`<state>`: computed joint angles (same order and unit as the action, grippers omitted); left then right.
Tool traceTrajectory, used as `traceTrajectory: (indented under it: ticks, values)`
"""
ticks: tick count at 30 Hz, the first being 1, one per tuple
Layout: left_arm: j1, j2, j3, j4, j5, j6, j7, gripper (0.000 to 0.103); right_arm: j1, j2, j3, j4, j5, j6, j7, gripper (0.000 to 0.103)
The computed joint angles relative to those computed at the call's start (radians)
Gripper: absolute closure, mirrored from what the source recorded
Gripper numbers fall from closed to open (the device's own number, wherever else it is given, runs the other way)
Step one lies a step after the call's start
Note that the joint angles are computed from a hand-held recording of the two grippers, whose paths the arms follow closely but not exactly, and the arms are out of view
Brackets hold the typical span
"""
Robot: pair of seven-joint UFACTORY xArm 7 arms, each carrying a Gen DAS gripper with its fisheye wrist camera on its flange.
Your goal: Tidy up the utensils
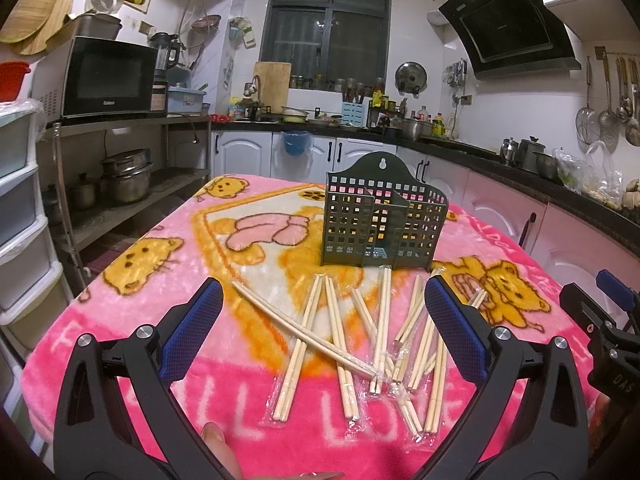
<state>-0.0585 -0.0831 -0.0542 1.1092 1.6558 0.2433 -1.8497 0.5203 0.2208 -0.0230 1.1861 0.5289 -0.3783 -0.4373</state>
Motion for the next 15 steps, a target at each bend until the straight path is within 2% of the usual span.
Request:
traceTrajectory:
  ticks: [15]
  values:
    - [-0.001, 0.001, -0.001, 0.000, -0.005, 0.003, 0.002, 0.010, 0.004, 0.002, -0.010, 0.011, 0.001, 0.015, 0.000, 0.006]
